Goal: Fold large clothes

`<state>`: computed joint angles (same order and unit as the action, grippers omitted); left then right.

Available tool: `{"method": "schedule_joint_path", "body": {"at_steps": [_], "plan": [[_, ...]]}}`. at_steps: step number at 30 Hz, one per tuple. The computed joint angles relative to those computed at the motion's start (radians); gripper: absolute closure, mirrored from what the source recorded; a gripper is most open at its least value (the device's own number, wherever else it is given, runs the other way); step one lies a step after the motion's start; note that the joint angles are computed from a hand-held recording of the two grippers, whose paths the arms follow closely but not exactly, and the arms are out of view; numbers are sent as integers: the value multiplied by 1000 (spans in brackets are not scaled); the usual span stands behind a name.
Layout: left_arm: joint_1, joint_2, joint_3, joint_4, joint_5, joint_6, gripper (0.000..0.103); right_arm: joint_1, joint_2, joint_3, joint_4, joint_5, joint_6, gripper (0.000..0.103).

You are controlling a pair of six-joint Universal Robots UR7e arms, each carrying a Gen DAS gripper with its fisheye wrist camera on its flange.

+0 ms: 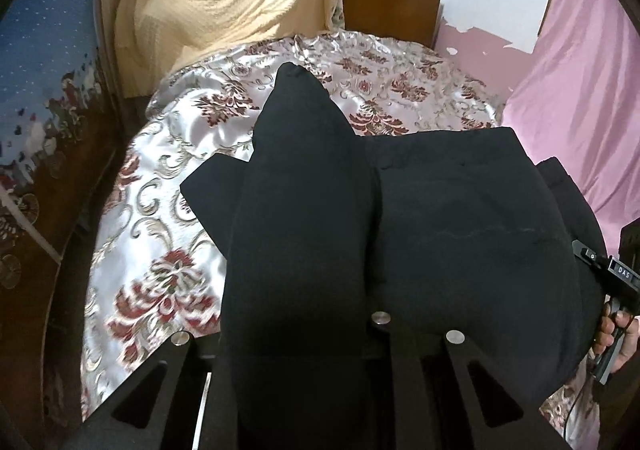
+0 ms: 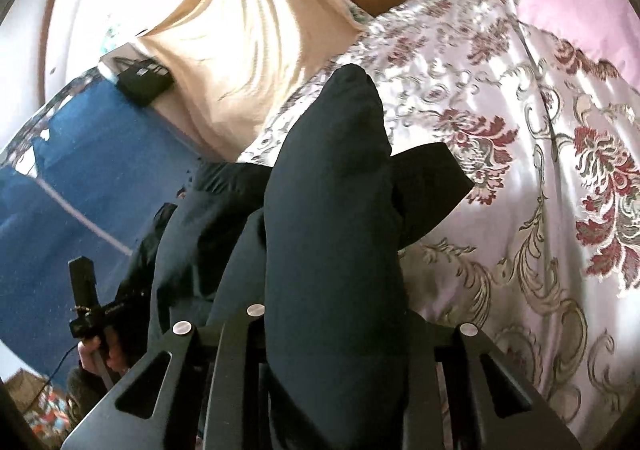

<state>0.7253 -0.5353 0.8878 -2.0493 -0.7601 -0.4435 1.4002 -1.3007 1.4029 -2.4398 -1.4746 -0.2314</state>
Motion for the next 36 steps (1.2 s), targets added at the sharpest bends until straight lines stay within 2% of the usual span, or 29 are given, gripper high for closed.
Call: {"method": "schedule_joint_path", "body": {"at_steps": [9, 13, 16, 18, 21, 25, 26, 29, 30, 31, 33, 35, 36], "plan": [[-49, -122, 224, -62, 19, -48, 85, 17, -132, 163, -36, -29, -10, 81], [-45, -145, 348, -188, 11, -16, 85, -7, -166, 254, -105, -45, -4, 81], [-24, -137, 407, -243, 8, -15, 85, -20, -165, 307, -152, -120, 13, 80], [-21, -134, 438, -278, 41, 1, 84, -36, -166, 343, -202, -151, 24, 76], [-10, -148, 471, -339, 19, 5, 81, -63, -167, 362, -235, -132, 56, 69], [2, -146, 451, -286, 4, -40, 70, -52, -147, 357, -249, -180, 40, 61], [4, -144, 443, -261, 7, -57, 67, -44, -141, 351, -246, -208, 43, 56], [4, -145, 435, -203, 12, -113, 59, -20, -124, 331, -223, -304, 71, 29], [4, -148, 440, -198, 14, -122, 51, -10, -120, 328, -216, -339, 72, 19], [3, -150, 445, -193, 17, -133, 39, -5, -123, 332, -218, -351, 60, 17], [-3, -160, 464, -195, 28, -159, 33, 12, -129, 346, -236, -390, 35, 13], [-16, -172, 487, -197, 56, -196, 19, 25, -133, 357, -261, -429, 9, 10], [-20, -176, 495, -204, 62, -200, 17, 32, -138, 367, -276, -440, -5, 9]]}}
